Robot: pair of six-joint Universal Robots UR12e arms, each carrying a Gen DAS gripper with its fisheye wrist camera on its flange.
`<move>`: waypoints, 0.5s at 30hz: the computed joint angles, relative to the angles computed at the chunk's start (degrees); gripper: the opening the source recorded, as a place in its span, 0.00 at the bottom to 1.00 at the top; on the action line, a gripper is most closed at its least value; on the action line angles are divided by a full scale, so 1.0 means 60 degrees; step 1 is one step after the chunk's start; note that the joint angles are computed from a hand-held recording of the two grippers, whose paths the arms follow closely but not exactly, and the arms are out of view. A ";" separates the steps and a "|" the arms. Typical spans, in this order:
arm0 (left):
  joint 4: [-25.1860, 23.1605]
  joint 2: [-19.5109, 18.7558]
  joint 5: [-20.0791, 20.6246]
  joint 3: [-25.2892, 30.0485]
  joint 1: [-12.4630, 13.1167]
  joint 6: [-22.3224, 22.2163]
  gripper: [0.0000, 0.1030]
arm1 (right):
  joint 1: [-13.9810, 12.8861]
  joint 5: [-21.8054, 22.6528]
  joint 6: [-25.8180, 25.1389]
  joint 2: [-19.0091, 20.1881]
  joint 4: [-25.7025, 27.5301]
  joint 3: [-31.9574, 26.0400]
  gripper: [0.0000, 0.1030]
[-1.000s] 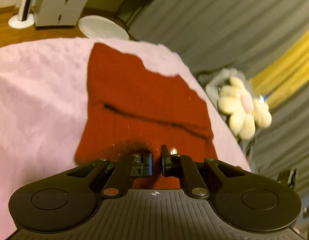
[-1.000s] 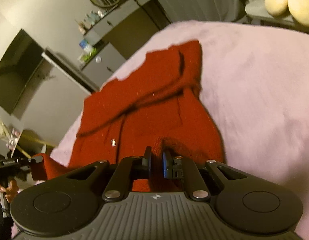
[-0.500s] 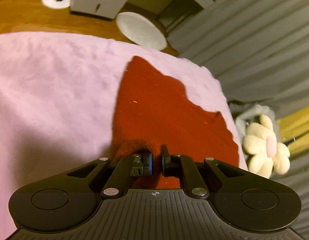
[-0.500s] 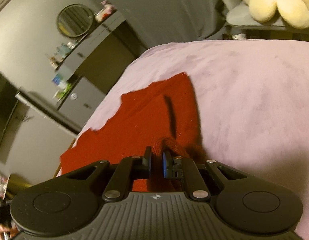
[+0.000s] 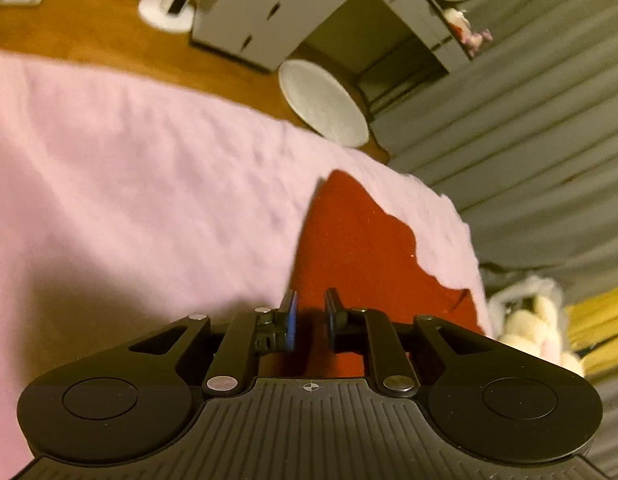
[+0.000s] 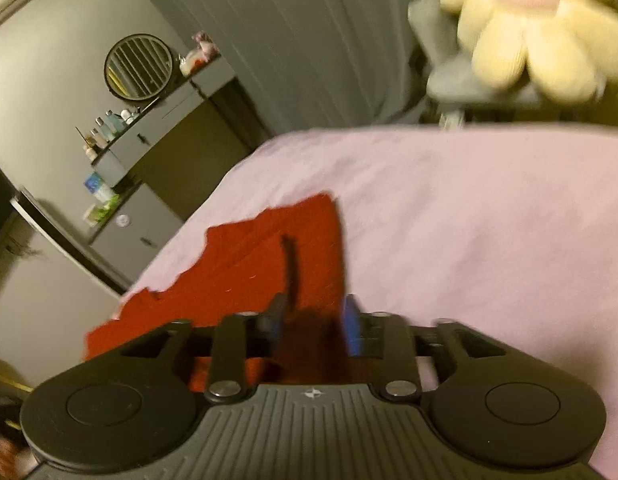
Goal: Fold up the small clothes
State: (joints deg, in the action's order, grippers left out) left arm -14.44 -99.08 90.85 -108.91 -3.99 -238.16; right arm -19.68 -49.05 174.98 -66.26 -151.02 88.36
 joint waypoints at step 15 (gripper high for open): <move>-0.1588 0.0643 0.1240 -0.0458 -0.0924 0.4639 0.50 | 0.0128 -0.1042 -0.4947 -0.0704 -0.0051 0.0947 0.46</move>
